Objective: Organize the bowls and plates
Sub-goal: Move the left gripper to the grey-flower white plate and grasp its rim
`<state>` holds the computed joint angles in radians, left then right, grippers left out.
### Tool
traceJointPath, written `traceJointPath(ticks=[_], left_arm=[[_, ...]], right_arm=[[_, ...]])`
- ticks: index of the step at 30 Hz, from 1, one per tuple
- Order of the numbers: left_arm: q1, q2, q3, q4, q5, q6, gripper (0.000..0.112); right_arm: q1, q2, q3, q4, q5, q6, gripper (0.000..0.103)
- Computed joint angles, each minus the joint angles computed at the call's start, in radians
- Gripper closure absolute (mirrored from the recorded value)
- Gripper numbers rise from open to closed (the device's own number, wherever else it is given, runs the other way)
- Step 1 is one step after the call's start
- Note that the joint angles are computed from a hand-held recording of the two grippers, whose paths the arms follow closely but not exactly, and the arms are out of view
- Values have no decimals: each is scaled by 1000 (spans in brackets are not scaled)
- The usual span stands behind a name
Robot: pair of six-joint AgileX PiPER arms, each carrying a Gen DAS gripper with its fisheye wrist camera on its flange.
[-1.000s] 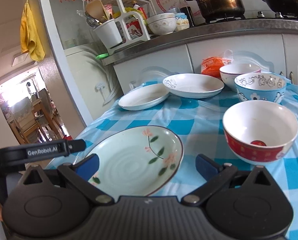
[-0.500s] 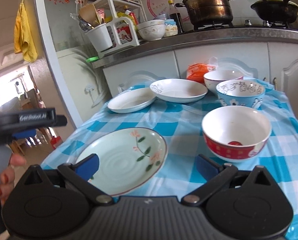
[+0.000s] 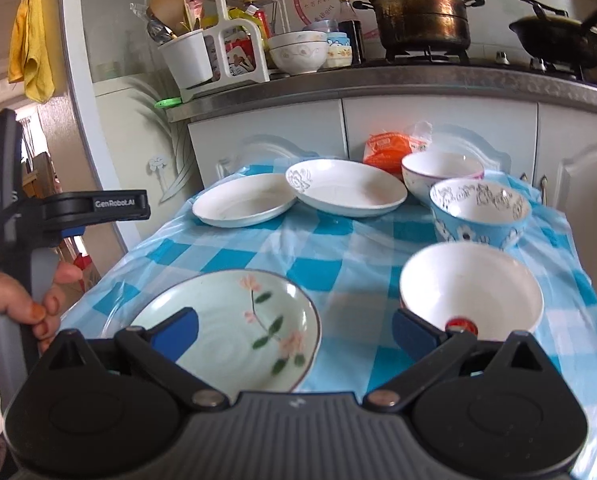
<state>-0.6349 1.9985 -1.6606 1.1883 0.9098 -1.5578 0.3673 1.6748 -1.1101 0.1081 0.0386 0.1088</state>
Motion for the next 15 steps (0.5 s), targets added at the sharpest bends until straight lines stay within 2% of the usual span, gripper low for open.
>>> traceJointPath(ticks=[2,6,7,10,13,15], left_arm=[[31,16,-21,-10,-36,-5,9],[86,42,-47,-2,-112,-51,9],[98,50,-55,6,-128,-63,9],[142,64,-67,-6,-215,-67,9],[196,75,-83,-66,-319,-25,9],[218,77,-81,-68,-356,-31,9]], right_arm=[[-5,23,-43,-25,24,30,1],[-34,79,-147,284,90,-243,1],[-41,95,-173,318,102,-271,1],[-53,151,-270,268,146,-208,1],[-64,211,-370,318,183,-245,1],[-70,258,-443,315,208,-245,1]])
